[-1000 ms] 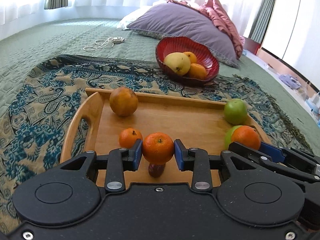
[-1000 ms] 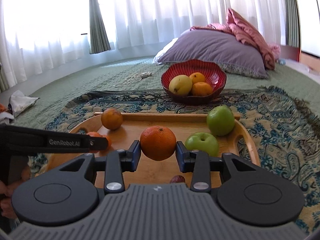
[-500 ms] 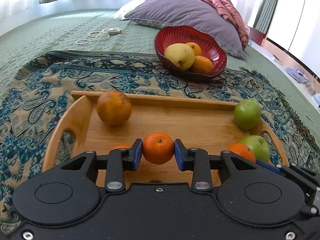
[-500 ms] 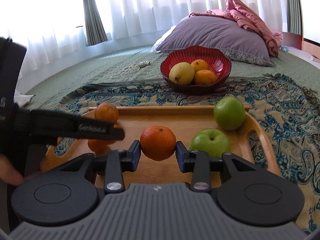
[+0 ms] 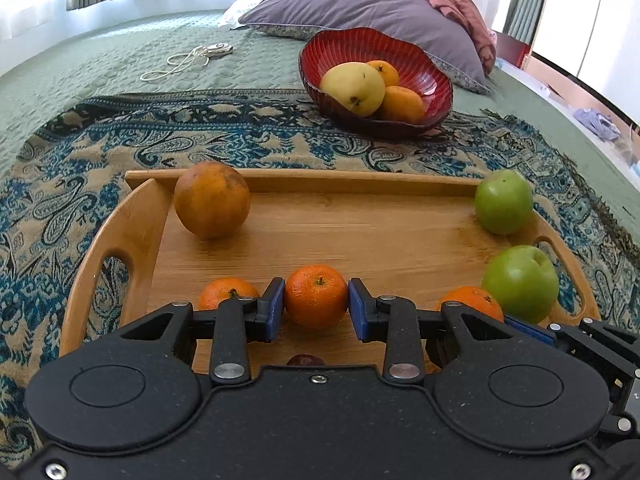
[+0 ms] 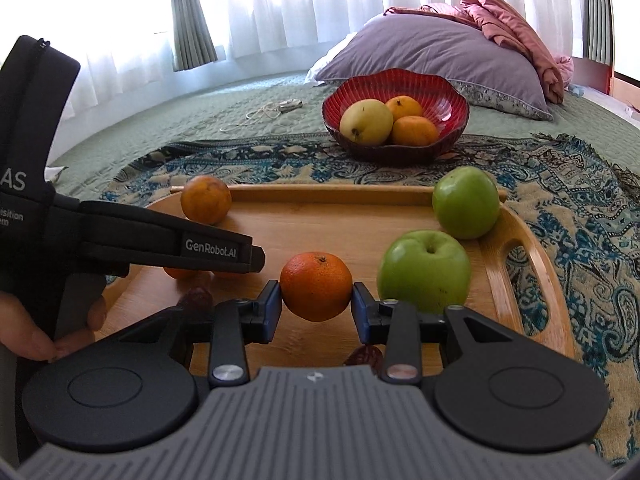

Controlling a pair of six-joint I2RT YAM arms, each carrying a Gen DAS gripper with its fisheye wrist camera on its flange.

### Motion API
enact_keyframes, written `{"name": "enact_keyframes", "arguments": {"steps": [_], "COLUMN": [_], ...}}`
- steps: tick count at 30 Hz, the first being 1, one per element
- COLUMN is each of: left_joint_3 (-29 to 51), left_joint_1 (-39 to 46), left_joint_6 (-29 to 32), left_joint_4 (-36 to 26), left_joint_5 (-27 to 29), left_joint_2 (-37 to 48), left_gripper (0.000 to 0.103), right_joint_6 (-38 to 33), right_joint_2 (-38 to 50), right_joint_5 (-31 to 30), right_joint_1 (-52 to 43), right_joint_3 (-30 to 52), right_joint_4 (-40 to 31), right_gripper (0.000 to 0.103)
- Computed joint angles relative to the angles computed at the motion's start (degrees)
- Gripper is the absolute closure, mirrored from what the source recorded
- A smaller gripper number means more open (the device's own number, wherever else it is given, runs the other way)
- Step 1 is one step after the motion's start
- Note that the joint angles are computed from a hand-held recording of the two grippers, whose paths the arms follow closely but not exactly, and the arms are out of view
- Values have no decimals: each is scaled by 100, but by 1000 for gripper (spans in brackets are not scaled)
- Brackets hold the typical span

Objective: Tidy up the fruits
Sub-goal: 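Carry both mandarins over the tray and lower them with both tools, then open both tools to release the mandarins onto the tray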

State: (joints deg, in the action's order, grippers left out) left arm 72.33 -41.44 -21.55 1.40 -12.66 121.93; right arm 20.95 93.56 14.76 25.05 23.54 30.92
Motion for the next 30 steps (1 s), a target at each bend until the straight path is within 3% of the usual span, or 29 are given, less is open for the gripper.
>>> {"name": "enact_keyframes", "arguments": {"steps": [24, 30], "left_joint_3": [-231, -712], "left_joint_1": [-86, -138], "left_joint_6": [30, 6], "left_joint_4": [62, 336], "left_joint_5": [-137, -207], "left_joint_2": [-128, -495], "left_gripper": [70, 60], "right_joint_6": [165, 223], "right_joint_2": [177, -10], "right_joint_5": [-10, 36], "right_joint_1": [-50, 44], "right_joint_3": [-46, -164], "right_joint_4": [43, 16], "right_gripper": [60, 56]}}
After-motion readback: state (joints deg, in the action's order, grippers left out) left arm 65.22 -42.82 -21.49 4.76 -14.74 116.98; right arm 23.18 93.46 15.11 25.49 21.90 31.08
